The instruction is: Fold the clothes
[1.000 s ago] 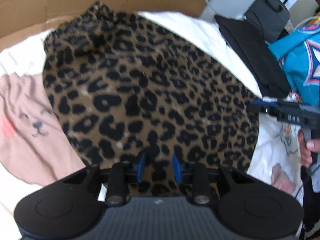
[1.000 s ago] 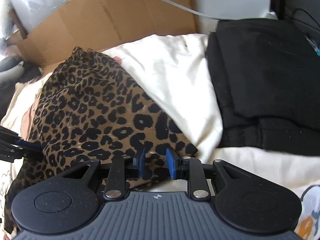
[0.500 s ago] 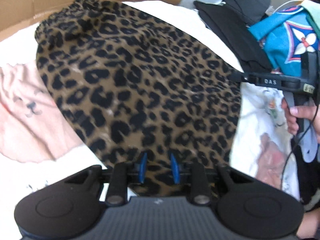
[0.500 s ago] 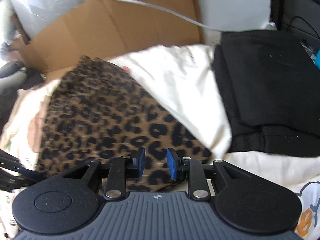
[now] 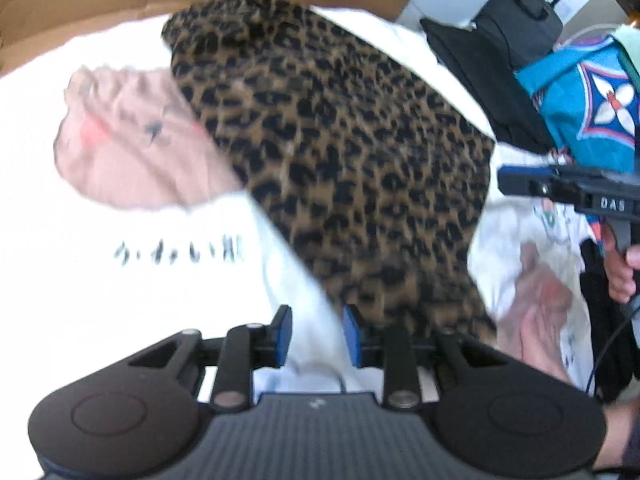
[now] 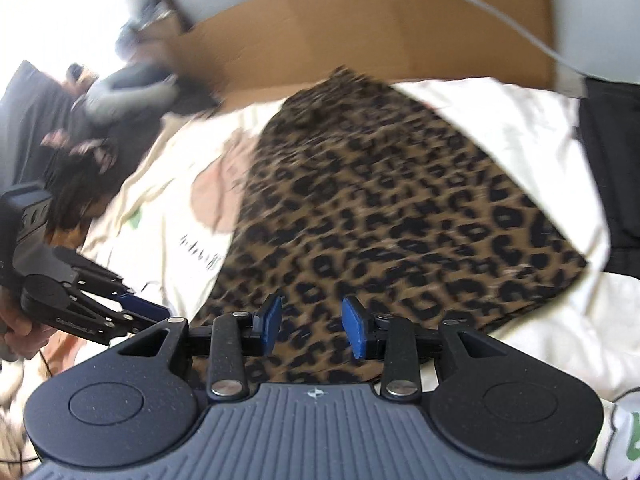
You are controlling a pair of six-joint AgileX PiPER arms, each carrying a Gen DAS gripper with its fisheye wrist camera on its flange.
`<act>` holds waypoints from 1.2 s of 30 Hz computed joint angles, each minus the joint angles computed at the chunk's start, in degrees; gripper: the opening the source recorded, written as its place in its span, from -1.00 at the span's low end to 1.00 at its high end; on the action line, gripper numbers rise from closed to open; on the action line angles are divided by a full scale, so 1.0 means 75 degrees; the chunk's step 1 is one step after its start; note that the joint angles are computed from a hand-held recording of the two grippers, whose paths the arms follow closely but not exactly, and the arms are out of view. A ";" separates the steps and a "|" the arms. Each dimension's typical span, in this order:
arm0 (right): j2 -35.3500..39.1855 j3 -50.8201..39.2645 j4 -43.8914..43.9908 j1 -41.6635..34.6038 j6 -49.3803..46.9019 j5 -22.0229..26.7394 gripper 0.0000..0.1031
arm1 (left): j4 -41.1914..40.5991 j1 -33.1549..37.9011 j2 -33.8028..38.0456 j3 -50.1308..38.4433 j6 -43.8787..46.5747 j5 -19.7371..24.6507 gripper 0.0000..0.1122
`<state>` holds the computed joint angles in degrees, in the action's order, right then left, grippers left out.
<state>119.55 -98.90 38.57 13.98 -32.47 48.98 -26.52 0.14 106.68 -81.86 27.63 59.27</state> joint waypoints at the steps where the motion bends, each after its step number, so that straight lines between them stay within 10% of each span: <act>1: 0.0008 -0.0025 -0.0052 0.0086 -0.0008 0.0026 -0.21 | -0.0012 -0.0003 -0.0089 0.0184 0.0095 -0.0032 -0.46; 19: -0.0530 0.0597 0.0055 0.0517 -0.0282 0.0558 -0.20 | -0.1102 -0.0586 -0.0303 0.1258 -0.0113 -0.1513 -0.38; 36: -0.0876 0.0948 -0.0290 0.1153 -0.1732 -0.0093 0.20 | -0.2114 -0.0047 0.0106 0.0465 -0.0706 -0.0857 -0.52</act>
